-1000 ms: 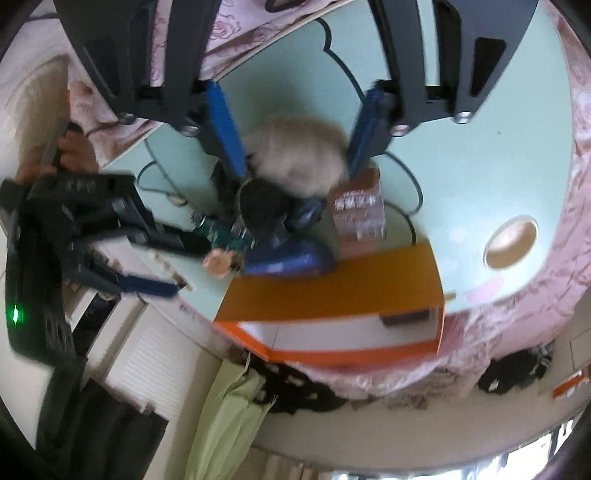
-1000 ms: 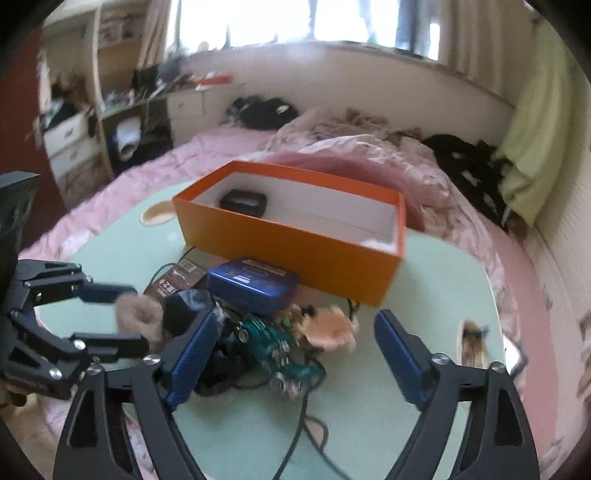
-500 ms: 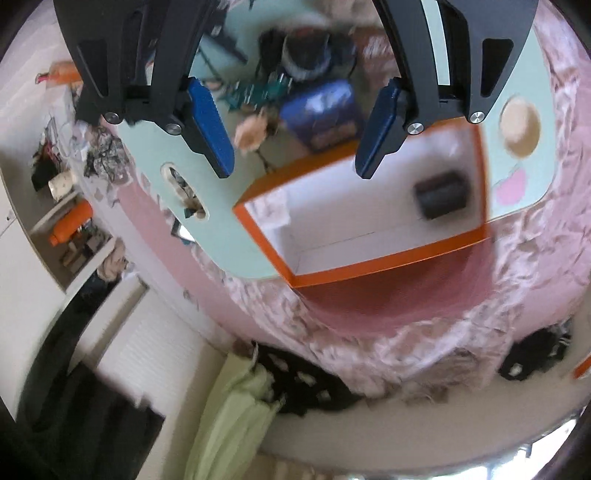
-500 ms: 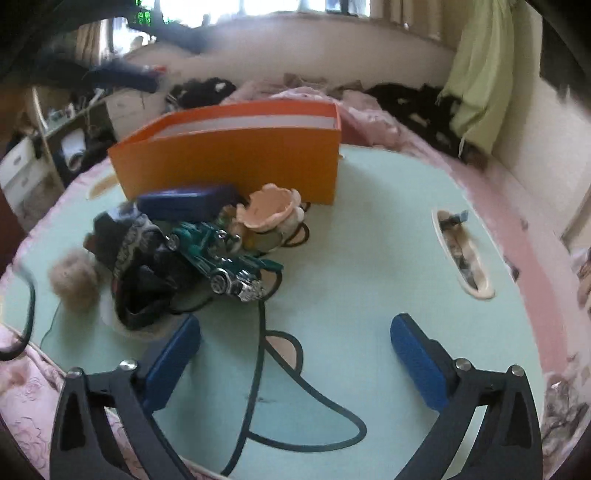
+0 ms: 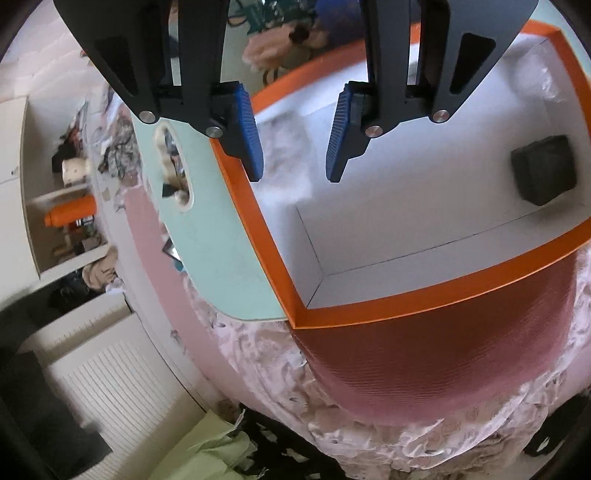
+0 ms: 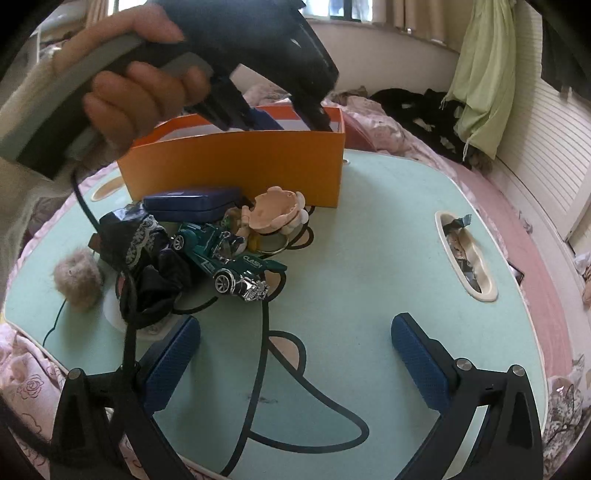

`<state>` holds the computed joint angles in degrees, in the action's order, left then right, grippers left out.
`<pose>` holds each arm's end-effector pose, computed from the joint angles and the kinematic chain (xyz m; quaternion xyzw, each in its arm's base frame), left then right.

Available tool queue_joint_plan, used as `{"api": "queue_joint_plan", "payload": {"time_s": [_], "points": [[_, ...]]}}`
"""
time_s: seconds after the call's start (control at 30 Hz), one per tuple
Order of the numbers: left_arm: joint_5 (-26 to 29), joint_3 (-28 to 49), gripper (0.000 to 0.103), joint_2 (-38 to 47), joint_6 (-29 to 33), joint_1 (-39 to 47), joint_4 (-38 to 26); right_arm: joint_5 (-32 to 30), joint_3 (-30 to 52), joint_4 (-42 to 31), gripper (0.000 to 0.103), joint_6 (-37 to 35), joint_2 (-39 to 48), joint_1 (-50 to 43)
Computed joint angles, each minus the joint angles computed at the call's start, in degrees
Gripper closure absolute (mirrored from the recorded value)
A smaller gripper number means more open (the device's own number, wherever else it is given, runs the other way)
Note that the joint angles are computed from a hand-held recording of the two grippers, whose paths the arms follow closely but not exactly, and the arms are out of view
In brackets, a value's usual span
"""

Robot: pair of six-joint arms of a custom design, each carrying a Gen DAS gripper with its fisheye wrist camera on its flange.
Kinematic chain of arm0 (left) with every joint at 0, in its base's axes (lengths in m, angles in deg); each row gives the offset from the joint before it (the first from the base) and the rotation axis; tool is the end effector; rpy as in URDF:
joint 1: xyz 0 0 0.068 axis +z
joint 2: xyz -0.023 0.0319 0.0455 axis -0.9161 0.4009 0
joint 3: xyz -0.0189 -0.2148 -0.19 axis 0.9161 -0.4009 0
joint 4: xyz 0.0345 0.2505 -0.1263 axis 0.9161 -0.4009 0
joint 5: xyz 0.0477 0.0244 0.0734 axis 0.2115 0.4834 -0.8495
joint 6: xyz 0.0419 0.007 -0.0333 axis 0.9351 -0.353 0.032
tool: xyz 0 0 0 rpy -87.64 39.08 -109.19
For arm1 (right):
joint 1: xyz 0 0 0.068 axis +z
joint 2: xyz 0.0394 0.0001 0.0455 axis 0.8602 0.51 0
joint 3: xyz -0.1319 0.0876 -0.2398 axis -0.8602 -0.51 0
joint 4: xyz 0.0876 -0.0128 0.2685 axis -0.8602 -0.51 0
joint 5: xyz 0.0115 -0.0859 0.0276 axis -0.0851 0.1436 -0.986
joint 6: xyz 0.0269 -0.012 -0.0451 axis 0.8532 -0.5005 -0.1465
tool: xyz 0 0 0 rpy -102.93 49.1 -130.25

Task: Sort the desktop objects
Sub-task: 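Grasp the white fluffy tuft in the box with the left gripper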

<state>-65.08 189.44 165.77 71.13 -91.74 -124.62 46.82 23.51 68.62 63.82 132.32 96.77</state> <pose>0.4309 -0.2188 0.2298 0.1497 0.9552 -0.2300 0.1111 0.2009 0.1399 0.1588 -0.0947 0.9240 0.0294 0.3693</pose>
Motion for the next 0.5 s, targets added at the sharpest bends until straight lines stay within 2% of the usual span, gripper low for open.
{"api": "queue_joint_plan", "payload": {"time_s": [0.07,0.13,0.23,0.37,0.5], "points": [[0.50,1.99,0.069,2.09,0.33,0.01,-1.37,-0.02,0.02,-0.02,0.000,0.02,0.01,0.00],[3.77,0.92,0.080,2.10,0.18,0.64,0.29,-0.01,0.01,0.00,0.000,0.06,-0.01,0.03],[4.75,-5.21,0.094,-2.73,-0.57,1.87,5.34,0.06,0.00,-0.02,0.000,0.07,-0.11,0.07],[7.88,-13.45,0.094,-11.54,-1.24,3.74,11.31,0.08,-0.04,-0.22,0.000,0.04,-0.41,-0.02],[10.74,-24.64,0.094,-23.90,-0.47,5.60,15.53,0.04,-0.03,-0.38,0.000,0.00,-0.57,-0.08]]}}
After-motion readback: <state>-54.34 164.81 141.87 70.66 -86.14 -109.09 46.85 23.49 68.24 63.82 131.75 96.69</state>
